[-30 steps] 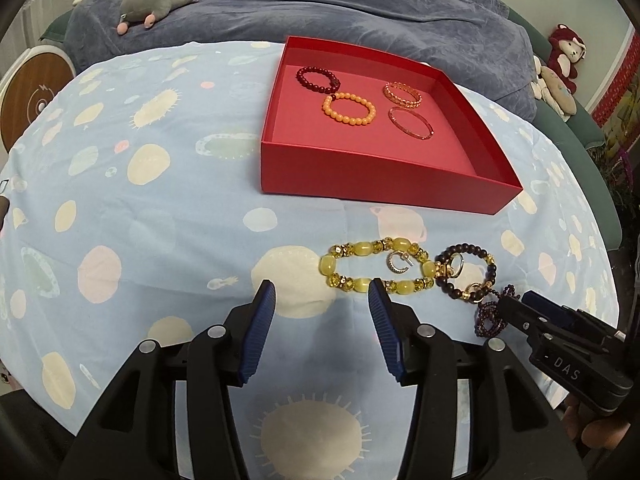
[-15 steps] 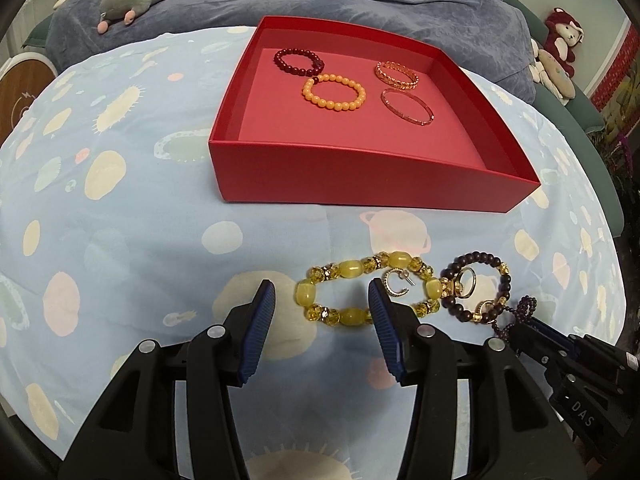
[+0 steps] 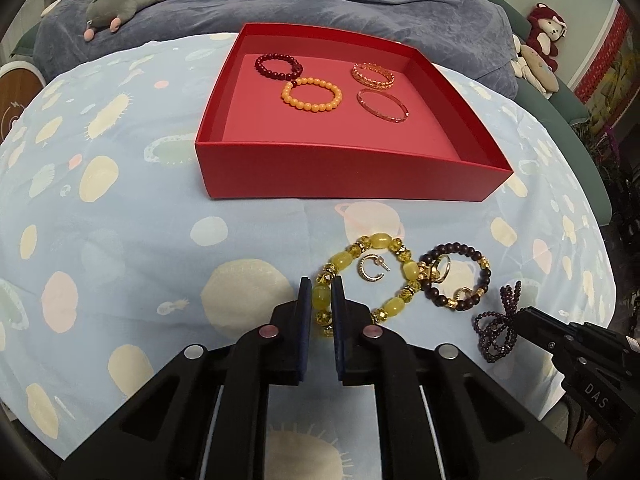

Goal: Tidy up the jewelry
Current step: 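Carry both bracelets into the red box and open both grippers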

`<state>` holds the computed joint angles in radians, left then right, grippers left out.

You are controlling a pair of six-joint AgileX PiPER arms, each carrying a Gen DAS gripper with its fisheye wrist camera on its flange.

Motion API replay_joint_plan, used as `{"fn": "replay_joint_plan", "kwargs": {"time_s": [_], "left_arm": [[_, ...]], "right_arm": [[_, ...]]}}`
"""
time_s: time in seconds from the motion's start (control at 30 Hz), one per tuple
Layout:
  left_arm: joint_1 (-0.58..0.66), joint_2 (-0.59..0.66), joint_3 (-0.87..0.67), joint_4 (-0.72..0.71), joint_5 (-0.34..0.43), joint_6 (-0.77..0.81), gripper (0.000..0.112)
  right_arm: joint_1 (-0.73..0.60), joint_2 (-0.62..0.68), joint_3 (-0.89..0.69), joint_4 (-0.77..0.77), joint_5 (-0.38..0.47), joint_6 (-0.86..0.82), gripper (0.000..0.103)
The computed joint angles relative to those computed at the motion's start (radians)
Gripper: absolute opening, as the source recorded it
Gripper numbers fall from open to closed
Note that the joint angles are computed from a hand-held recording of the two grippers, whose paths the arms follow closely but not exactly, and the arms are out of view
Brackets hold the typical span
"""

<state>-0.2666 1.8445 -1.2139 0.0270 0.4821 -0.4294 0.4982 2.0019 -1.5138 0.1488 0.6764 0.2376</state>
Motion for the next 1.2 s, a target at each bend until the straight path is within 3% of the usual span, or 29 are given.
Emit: {"fn": "replay_joint_plan", "kwargs": {"time_s": [0.37,0.7,0.97,1.2], "left_arm": [[-0.019,-0.131,0.038,-0.031,0.046,0.019,0.009],[-0.016,-0.187,-0.052,-0.083,0.118,0.088,0.009],[0.023,-0.123,-0.257,-0.141,0.186,0.184,0.009],[0.049,0.009,-0.485,-0.162,0.237,0.236,0.01]], "right_arm": [[-0.009,-0.093,0.054,0.002,-0.021,-0.005,0.004],[-0.021,-0.117,-0.025,0.009,0.019,-0.014,0.004],[-0.04,-0.003,-0.278,0.009,0.102,-0.041,0.004],[-0.039,0.206,-0.663,-0.01,0.247,-0.041,0.004]]}}
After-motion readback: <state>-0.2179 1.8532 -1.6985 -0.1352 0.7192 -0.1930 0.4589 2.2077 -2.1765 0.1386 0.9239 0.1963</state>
